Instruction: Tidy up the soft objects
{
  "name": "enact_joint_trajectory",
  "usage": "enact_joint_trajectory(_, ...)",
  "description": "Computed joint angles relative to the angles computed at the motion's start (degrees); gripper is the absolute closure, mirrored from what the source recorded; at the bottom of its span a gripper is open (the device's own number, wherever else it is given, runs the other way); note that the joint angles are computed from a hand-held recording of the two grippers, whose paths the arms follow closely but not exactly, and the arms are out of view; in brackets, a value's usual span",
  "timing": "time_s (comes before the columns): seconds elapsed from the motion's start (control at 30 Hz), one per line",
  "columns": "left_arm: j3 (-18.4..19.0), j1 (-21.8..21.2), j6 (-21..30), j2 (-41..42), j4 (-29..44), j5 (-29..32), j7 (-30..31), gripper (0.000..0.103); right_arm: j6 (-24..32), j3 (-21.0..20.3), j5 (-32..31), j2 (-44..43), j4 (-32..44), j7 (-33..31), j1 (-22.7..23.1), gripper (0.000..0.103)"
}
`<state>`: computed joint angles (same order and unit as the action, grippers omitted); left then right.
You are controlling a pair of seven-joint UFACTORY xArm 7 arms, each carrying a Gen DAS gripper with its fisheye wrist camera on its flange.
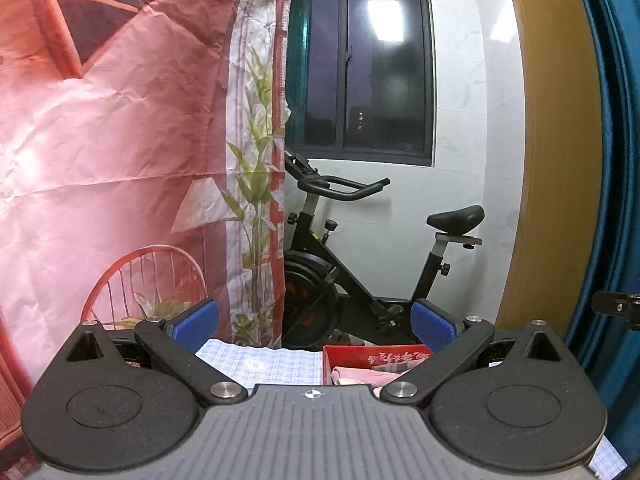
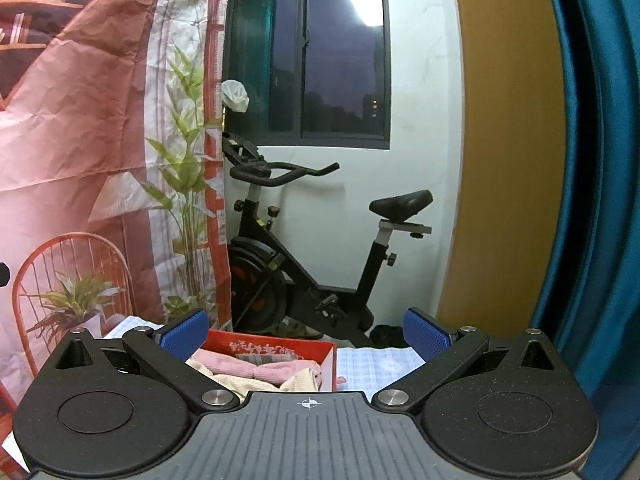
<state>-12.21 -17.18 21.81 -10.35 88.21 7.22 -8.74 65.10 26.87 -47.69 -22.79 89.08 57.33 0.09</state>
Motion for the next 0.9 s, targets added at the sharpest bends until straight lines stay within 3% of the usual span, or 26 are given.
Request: enact_joint_trajectory(0.9,0.12,0.3,0.66,0.15,-0.47,0.62,-0.47,0.0,-0.24,-0.63,0.44,-1.07,-1.34,-0.35,-1.01,0.0)
